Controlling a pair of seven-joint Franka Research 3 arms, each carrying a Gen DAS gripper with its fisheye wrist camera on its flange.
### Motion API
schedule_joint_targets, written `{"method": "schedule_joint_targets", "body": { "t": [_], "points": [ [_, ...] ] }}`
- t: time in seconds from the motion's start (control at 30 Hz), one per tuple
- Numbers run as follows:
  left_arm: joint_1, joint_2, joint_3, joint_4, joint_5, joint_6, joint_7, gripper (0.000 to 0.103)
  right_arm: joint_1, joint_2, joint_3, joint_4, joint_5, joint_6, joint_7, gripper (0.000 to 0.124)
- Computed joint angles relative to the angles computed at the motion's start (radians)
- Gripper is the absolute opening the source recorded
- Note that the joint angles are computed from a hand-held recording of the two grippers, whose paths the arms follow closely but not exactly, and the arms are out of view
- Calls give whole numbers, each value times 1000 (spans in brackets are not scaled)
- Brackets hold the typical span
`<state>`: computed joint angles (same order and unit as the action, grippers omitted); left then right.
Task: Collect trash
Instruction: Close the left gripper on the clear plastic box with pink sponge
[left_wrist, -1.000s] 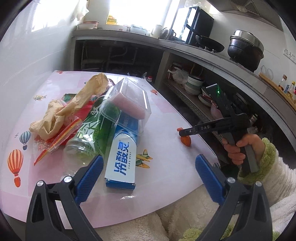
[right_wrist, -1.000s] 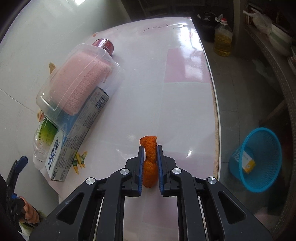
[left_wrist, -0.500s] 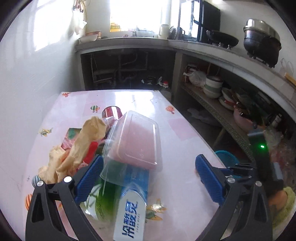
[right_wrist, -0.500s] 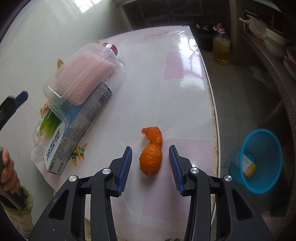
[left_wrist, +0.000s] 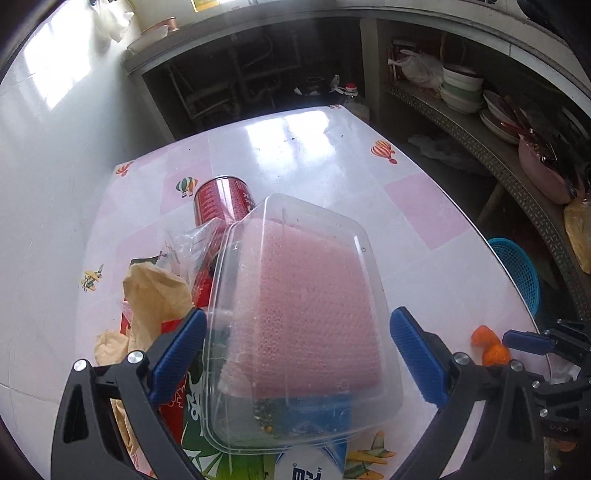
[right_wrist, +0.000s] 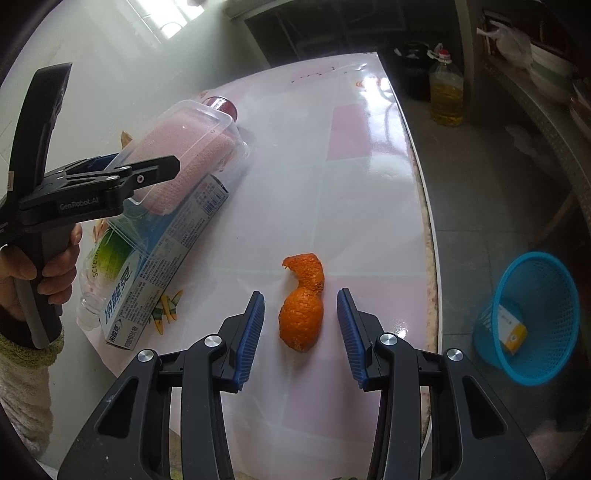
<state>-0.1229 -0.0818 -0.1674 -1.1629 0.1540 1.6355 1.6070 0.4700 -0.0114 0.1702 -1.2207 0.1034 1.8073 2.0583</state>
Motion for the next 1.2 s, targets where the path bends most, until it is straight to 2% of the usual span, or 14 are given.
{"method": "schedule_joint_targets", "body": {
  "t": [0.17, 0.37, 0.6, 0.7, 0.77, 0.93, 1.07, 1.17, 1.2],
  "points": [
    [-16, 30, -19, 51, 39, -61, 4, 97, -5, -10, -3, -15, 18, 8, -10, 40],
    [-52, 54, -45, 80, 97, -80, 44, 97, -14, -20, -5, -32, 36, 20, -23, 40],
    [-58, 80, -33, 101, 81, -115, 27, 95, -20, -33, -6, -52, 51, 32, -34, 40],
    [-58, 58, -32, 72, 84, -83, 25, 88, -25, -40, -8, -62, 63, 38, -39, 39],
    [-56, 39, -31, 55, 88, -60, 20, 72, -27, -42, -7, -66, 65, 40, -40, 39],
    [-41, 9, -19, 32, 54, -22, 5, 52, -30, -40, -7, -60, 66, 32, -41, 37],
    [-22, -15, 1, 13, -19, -1, -6, 37, -32, -46, -6, -69, 69, 41, -37, 37],
    [-8, -16, 17, 21, -99, -19, -4, 37, -32, -47, -6, -70, 71, 40, -41, 37],
    [-5, -21, 17, 14, -107, -14, 1, 40, -33, -48, -7, -71, 75, 40, -44, 37]
  ]
}}
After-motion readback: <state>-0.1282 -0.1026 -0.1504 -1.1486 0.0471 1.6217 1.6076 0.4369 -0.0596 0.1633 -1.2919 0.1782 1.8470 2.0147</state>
